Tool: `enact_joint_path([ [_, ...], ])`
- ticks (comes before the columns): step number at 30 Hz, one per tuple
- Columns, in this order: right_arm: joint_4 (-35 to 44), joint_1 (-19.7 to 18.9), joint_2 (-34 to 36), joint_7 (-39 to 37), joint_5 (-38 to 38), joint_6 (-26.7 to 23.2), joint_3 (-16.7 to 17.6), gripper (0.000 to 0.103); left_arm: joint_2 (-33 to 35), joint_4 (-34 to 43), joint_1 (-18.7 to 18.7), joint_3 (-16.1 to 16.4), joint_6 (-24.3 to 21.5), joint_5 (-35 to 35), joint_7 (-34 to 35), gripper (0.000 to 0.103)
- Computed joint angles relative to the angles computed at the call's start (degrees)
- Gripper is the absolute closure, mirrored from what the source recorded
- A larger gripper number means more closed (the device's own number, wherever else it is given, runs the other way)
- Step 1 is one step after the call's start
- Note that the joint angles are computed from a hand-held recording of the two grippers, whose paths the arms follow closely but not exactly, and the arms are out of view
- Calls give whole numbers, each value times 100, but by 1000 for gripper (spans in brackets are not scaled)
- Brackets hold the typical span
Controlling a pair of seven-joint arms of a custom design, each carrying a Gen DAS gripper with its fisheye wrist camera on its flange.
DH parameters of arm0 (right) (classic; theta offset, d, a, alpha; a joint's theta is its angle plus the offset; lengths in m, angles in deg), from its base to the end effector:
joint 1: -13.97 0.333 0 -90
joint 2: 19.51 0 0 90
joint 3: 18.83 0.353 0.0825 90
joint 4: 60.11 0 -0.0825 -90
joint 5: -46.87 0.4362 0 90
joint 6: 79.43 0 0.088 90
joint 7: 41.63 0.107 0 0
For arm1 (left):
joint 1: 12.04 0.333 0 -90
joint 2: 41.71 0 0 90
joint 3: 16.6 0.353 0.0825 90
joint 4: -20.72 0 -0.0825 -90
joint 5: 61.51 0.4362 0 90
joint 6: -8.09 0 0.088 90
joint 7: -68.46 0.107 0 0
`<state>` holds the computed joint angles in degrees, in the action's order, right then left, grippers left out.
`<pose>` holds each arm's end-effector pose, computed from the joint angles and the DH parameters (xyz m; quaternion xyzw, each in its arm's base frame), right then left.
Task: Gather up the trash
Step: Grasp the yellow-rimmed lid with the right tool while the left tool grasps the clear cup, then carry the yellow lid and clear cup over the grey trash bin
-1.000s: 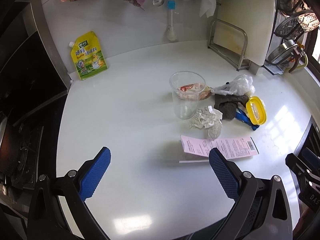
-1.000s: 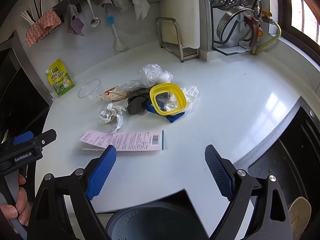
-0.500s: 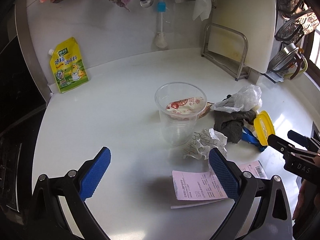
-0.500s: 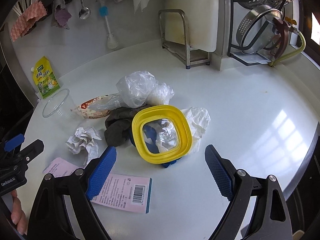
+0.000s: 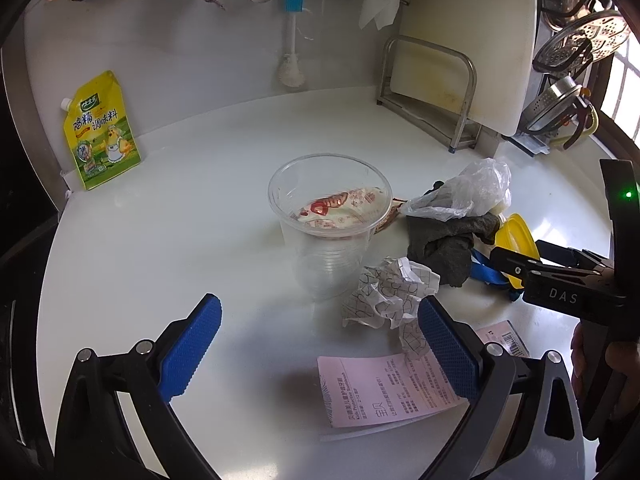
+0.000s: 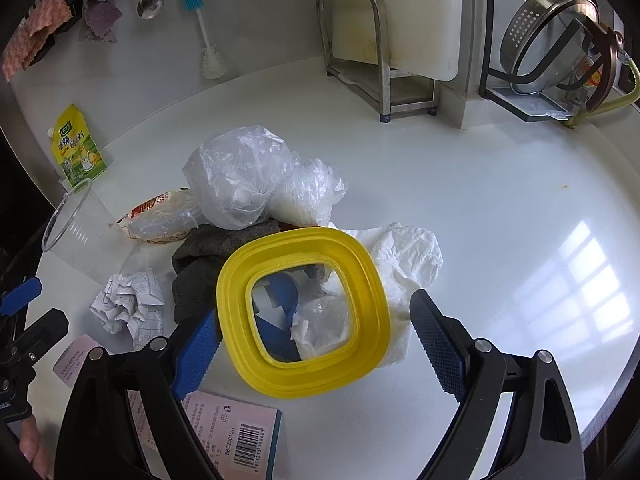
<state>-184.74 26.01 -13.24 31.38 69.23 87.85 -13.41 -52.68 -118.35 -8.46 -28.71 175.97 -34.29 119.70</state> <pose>0.6137 0.1669 0.4142 -0.7457 0.5828 -0.1411 0.2905 0.5297 -0.1118 0.4560 -0.6891 0.6320 -0.2500 0.2515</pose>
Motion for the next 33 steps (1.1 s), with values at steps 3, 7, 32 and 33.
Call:
enact_joint_path([
  [3,-50,19,3,-11,-87,246,17,17,60,-29,33,6,194,29,20,6],
  [7,-34,34,16,-10,-241,219,16,18,176,40,74,-18,179,183,-5,6],
  [32,-1064,488,-1206,-18,1394,485,-376,34,901,778,197,86,362,2076,-1876,6],
  [33,-1143,513,-1290,70,1376,530,-393,34,951,851,146,128,302,2384,-2120,6],
])
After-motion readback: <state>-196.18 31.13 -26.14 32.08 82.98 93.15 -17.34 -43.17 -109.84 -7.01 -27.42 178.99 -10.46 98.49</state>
